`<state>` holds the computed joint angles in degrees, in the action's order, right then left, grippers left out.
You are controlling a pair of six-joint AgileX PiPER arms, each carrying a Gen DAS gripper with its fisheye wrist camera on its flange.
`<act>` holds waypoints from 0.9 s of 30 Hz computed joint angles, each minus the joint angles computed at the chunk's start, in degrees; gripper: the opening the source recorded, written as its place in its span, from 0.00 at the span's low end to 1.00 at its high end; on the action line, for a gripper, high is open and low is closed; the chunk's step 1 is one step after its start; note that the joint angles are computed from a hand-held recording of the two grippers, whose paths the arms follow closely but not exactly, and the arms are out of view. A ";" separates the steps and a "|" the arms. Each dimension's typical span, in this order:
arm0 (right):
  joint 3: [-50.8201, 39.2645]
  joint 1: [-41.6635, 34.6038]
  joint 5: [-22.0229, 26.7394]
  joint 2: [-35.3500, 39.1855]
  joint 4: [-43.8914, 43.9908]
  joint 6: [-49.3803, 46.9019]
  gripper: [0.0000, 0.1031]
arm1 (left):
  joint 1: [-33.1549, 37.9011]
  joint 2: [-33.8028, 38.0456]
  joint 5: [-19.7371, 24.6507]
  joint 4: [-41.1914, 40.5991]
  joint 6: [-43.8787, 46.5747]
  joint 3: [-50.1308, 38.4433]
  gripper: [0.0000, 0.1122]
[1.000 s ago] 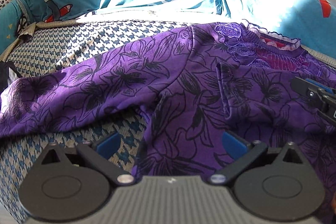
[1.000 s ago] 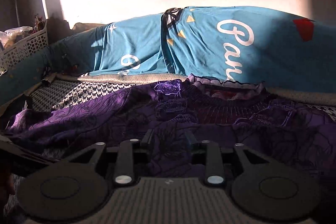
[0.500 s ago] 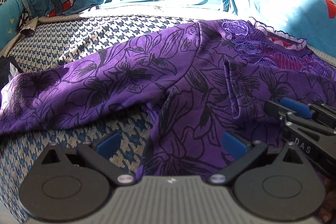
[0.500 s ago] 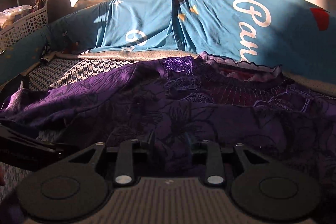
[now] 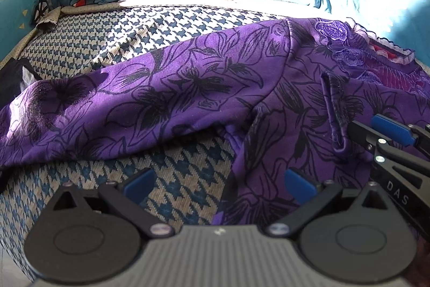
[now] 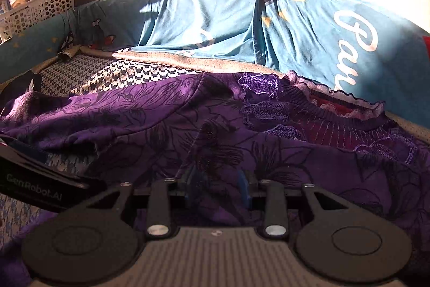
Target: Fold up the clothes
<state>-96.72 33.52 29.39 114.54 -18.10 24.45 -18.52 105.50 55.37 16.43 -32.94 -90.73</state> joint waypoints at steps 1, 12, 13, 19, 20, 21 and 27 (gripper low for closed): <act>-0.53 0.10 -0.03 0.27 0.85 -0.47 0.33 | 0.38 -0.21 -0.31 -0.01 0.14 0.41 0.92; -6.62 3.68 0.83 4.37 1.76 -0.24 0.32 | 4.72 -2.72 -2.68 0.08 0.79 4.14 0.92; -6.55 4.24 1.45 4.61 -1.44 3.33 0.32 | 5.06 -3.00 -2.97 0.47 0.62 4.53 0.92; -2.44 7.87 6.84 3.58 -22.09 27.10 0.38 | 9.01 -3.69 -3.26 1.35 -1.95 5.80 0.92; -1.01 8.15 7.50 2.91 -24.98 32.08 0.46 | 9.85 -3.94 -3.31 1.15 -2.09 6.17 0.92; 0.34 8.40 8.26 2.28 -27.59 36.83 0.52 | 10.66 -4.24 -3.41 1.10 -2.23 6.66 0.92; 4.72 11.94 17.81 0.21 -40.52 55.31 0.68 | 16.54 -6.15 -4.02 -0.87 -1.23 9.88 0.92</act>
